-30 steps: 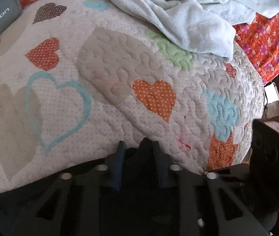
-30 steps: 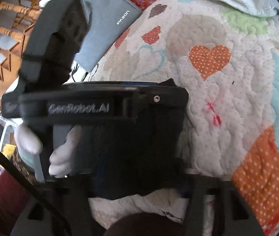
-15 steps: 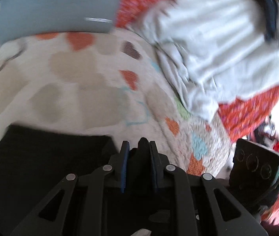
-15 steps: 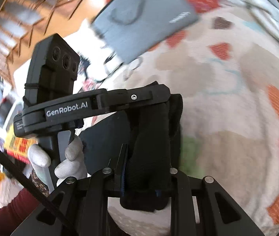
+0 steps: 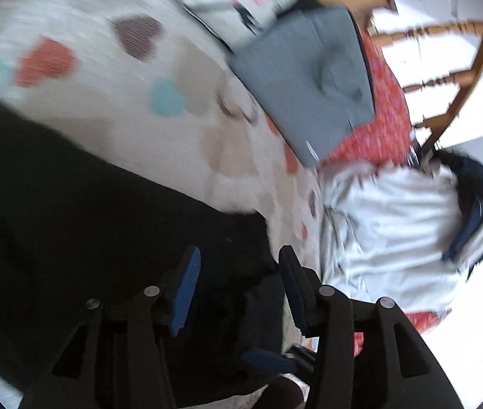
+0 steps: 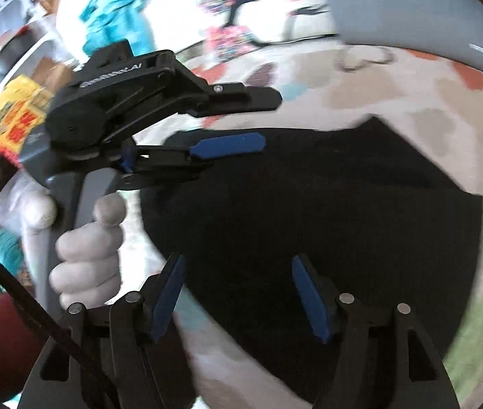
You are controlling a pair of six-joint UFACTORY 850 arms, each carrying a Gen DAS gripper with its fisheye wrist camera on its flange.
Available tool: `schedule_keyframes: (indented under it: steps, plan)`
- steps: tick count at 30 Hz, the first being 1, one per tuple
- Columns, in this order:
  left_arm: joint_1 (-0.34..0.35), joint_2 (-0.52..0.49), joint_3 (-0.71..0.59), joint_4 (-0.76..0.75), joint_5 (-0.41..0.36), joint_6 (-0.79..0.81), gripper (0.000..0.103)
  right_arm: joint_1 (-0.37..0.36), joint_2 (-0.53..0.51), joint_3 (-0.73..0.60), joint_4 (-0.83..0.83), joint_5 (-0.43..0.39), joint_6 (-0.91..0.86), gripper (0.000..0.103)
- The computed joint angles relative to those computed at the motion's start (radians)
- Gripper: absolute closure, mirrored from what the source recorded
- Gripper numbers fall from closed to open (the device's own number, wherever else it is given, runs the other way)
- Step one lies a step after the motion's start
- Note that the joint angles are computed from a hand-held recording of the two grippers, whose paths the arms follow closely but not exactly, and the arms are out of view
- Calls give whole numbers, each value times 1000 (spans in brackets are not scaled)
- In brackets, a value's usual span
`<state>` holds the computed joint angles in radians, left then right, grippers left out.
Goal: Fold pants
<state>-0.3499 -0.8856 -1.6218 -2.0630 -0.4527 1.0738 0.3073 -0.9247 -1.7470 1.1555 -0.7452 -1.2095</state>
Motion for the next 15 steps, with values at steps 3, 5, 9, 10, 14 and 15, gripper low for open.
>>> schedule_keyframes:
  steps: [3, 5, 9, 10, 14, 15]
  plan:
    - [2, 57, 80, -34, 42, 39, 57, -10, 32, 25, 53, -12, -32, 33]
    - [-11, 72, 91, 32, 83, 12, 57, -35, 68, 61, 100, 7, -49, 33]
    - [-54, 61, 51, 247, 116, -109, 57, -85, 123, 132, 101, 137, 11, 33]
    - [-70, 53, 35, 261, 119, -101, 57, -101, 115, 121, 92, 136, 53, 33]
    - [-122, 37, 10, 134, 108, 59, 57, -153, 84, 96, 153, 41, 126, 33]
    - [-129, 29, 3, 120, 100, 59, 57, -155, 68, 77, 159, 15, 146, 33]
